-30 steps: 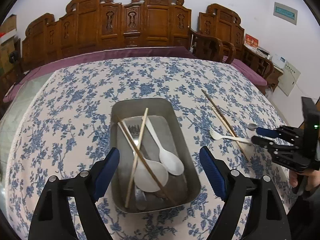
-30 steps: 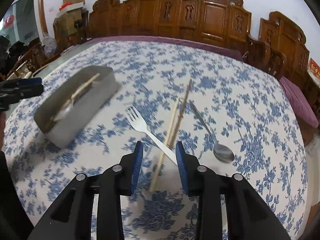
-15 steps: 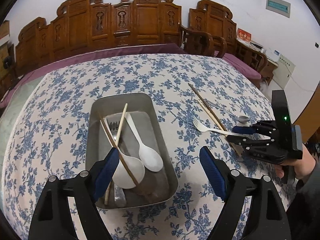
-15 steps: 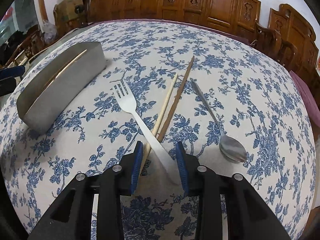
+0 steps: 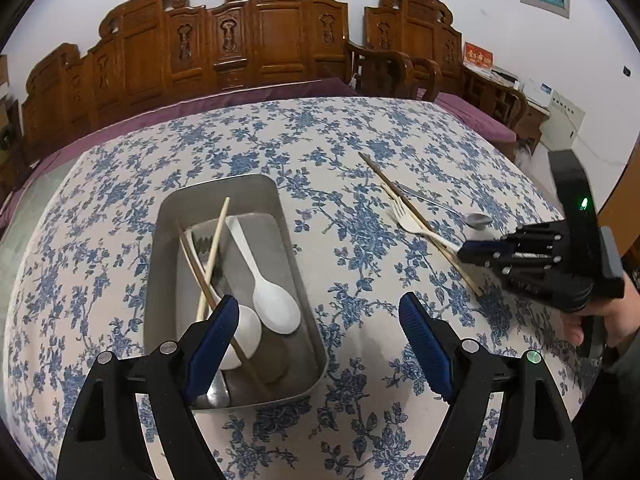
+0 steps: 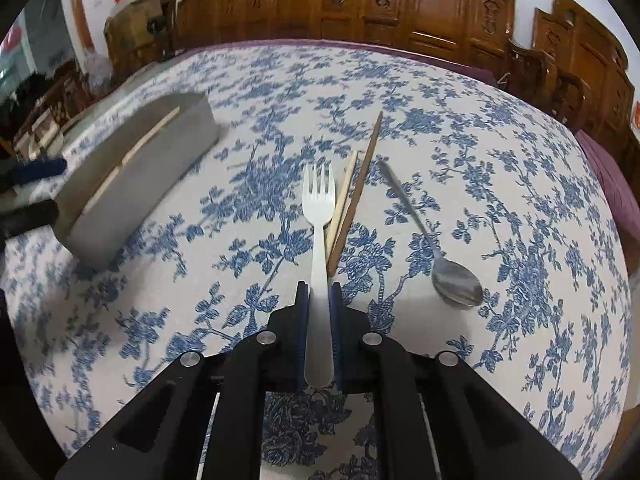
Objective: Organize utensils
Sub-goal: 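Grasp a white plastic fork by its handle with the right tool, then grasp a bamboo chopstick with the left tool and lift it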
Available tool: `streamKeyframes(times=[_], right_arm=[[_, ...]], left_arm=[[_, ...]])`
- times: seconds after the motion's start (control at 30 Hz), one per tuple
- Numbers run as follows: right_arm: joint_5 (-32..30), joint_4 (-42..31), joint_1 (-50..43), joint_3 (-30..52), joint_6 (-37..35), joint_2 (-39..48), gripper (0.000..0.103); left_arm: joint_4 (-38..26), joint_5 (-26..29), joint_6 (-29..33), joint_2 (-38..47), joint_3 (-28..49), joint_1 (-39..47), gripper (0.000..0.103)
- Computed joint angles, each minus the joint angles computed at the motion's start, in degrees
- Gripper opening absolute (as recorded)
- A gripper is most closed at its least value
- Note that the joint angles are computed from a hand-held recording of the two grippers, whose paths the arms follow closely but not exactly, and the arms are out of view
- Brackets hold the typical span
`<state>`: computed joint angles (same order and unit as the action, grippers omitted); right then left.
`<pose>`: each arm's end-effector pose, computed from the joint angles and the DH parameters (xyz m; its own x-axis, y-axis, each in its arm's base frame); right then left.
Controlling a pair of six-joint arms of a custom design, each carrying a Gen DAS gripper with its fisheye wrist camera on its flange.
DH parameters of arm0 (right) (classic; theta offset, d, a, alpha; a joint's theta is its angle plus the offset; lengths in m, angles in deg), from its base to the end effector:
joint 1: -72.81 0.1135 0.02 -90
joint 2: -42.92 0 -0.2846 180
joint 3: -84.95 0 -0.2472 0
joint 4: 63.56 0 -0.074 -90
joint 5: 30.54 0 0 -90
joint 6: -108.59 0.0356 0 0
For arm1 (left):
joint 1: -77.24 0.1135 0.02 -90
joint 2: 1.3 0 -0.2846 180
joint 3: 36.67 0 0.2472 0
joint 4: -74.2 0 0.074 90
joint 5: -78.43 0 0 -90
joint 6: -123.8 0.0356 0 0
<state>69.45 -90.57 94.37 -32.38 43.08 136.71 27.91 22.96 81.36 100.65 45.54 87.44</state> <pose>0.2887 0.1074 0.1771 -0.8335 0.1096 -0.5416 0.0756 0.9935 0.0848 0.3516 0.0428 0.2140 -0.5473 0.5193 -0.6564 0.7182 0.6941 -0.0497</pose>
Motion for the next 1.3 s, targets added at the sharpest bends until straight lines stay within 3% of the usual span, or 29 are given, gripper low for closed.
streamKeyframes(times=[0.23,0.53,0.77,1.13,1.3], right_arm=[[-0.6,0.3,-1.3,-2.0,-0.2,-5.2,0.012],[-1.4,1.1,-6.6,-5.6,-2.1,-11.7,0.012],[-2.9,0.6,-10.9,-7.7,-3.1,-13.5,0.012],[-4.0,0.3,-12.8,-8.2,-3.3,-13.8,0.012],[-4.0,0.5,-12.5,-8.2,-3.1,-13.8,0.012]], left_arm=[[3.1,-1.7,-1.2,-2.8,-4.5,-2.5,0.079],[9.6,-8.5,-7.6,-4.7,-10.0,-11.5,0.079],[14.2,-13.7,-14.8,-3.4,-12.5,-20.5,0.079],[19.9,-22.3,-19.9,0.3,-13.3,-30.7,0.079],[19.7,-24.4,-21.0,2.7,-11.7,-31.7,0.066]])
